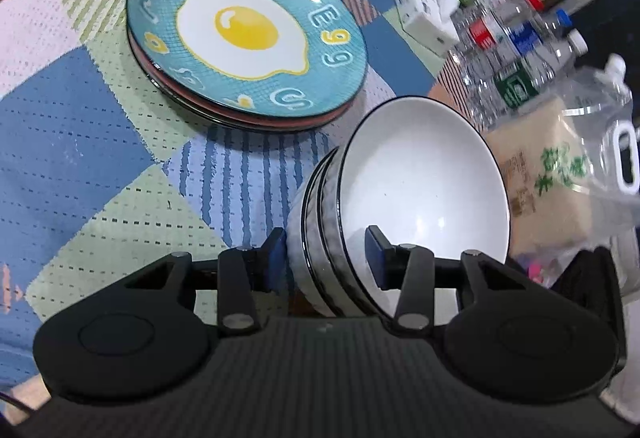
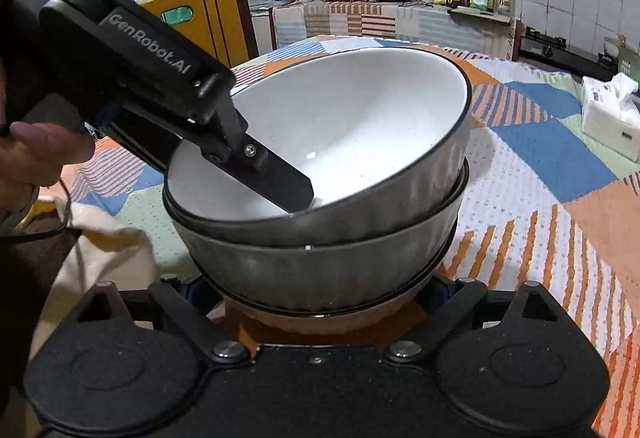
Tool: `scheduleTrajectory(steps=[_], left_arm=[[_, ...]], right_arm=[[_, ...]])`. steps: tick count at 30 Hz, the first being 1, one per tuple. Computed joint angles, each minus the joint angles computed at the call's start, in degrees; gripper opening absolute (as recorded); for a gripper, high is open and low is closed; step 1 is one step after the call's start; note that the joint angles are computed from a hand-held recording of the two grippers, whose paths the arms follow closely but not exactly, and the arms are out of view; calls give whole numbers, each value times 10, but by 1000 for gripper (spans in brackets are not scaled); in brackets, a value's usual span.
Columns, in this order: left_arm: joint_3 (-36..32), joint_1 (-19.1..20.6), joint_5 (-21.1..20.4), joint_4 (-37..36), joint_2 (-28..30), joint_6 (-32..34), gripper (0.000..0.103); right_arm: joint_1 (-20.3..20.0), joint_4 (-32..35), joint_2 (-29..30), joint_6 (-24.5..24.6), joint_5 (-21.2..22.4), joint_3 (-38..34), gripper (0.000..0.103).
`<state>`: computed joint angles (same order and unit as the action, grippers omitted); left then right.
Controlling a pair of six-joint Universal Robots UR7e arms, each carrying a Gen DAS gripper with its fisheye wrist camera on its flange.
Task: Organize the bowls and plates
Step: 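Lift the bowl stack with both tools and lower it onto the blue egg plate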
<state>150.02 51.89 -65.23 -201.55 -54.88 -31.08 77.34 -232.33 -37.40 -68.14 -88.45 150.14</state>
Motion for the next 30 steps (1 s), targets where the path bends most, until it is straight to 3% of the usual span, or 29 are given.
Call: scheduleTrajectory(steps=[9, 14, 22, 25, 30], left_arm=[[14, -30, 3, 40, -36, -10, 41], [17, -51, 19, 100, -80, -17, 41], [6, -47, 13, 182, -173, 4, 41], [-9, -47, 25, 210, -200, 22, 41], [-51, -34, 49, 254, -224, 35, 41]], right_arm=[[-4, -28, 0, 0, 12, 22, 97], [0, -32, -6, -6, 29, 29, 97], [33, -29, -16, 6, 45, 19, 97], [52, -19, -26, 12, 54, 6, 97], [93, 70, -60, 28, 53, -48, 97]])
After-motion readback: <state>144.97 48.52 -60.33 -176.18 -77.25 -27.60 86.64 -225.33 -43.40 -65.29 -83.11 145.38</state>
